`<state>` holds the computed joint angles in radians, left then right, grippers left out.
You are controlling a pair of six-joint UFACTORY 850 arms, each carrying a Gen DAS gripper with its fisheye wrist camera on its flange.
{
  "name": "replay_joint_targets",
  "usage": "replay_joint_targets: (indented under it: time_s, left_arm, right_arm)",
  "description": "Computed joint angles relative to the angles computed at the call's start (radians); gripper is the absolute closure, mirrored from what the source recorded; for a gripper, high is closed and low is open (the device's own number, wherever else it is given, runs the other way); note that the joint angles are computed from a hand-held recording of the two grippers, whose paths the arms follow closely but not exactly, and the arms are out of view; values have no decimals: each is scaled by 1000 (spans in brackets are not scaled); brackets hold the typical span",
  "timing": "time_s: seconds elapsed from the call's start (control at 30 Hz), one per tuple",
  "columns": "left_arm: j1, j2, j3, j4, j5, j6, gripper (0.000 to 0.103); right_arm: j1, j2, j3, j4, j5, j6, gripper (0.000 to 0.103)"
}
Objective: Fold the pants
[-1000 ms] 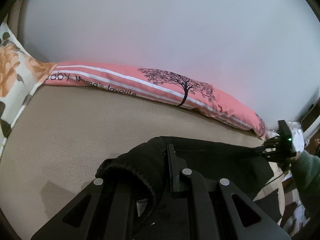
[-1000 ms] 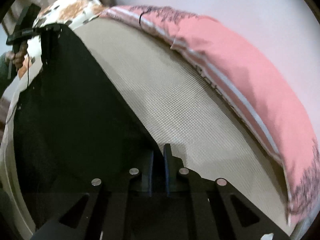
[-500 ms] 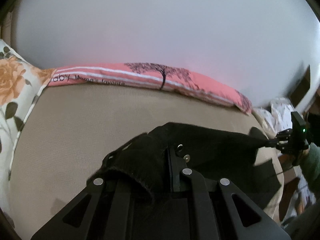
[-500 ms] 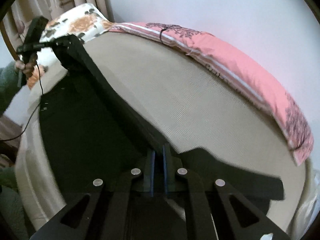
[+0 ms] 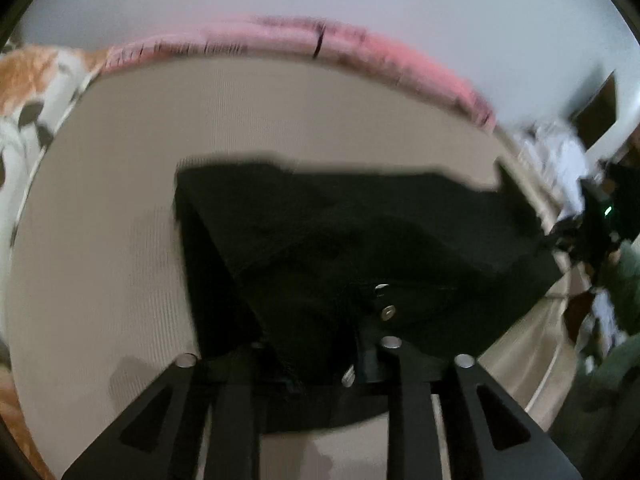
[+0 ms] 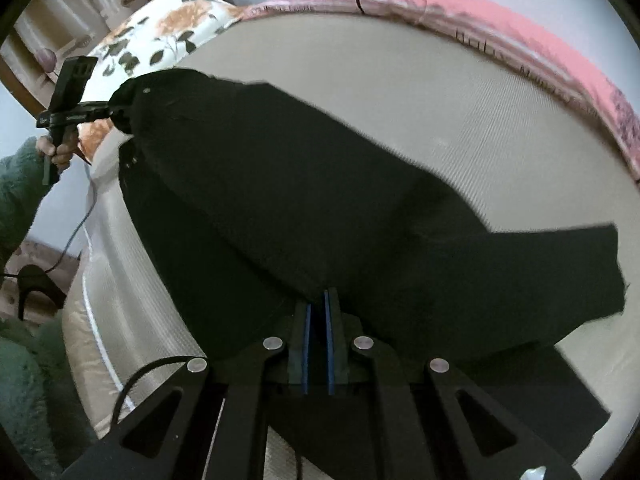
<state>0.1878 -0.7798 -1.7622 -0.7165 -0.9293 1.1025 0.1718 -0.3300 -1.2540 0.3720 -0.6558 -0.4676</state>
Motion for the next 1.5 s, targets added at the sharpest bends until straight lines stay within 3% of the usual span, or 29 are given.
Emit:
replay_joint_targets:
  time_s: [0.1, 0.17, 0.27, 0.37, 0.67, 0.77, 0.87, 1.0, 1.17, 1.5]
  left_arm:
    - [4, 18, 46, 68, 34, -22, 67]
    - [6, 50, 95, 100, 94, -39, 45]
    - [13, 89, 149, 109, 157, -41, 30]
    - [17, 119, 189, 129, 196, -39, 22]
    - [25, 162, 267, 255, 284, -157, 20]
    - [56, 191, 304, 127, 263, -139, 20]
    - [84, 235, 356, -94, 203, -55, 20]
    - [81, 249, 389, -285, 125, -58, 20]
    - [58, 181, 337, -314, 55, -212, 20]
    - [76, 135, 315, -401, 71, -291, 21]
  right_arm:
    - [14, -5, 24, -18, 14, 14, 99]
    - [27, -6, 38, -58, 30, 42, 99]
    - [35, -16, 42, -82, 37, 87, 99]
    - [37, -22, 43, -86, 46, 111, 98]
    - [55, -5, 75, -145, 97, 184, 93]
    - [61, 7, 84, -172, 103, 214, 86]
    - [63, 41, 107, -189, 128, 246, 76]
    - [51, 105, 161, -157, 192, 284, 65]
    - [7, 152, 217, 37, 188, 244, 65]
    - [-56, 159, 279, 290, 252, 239, 64]
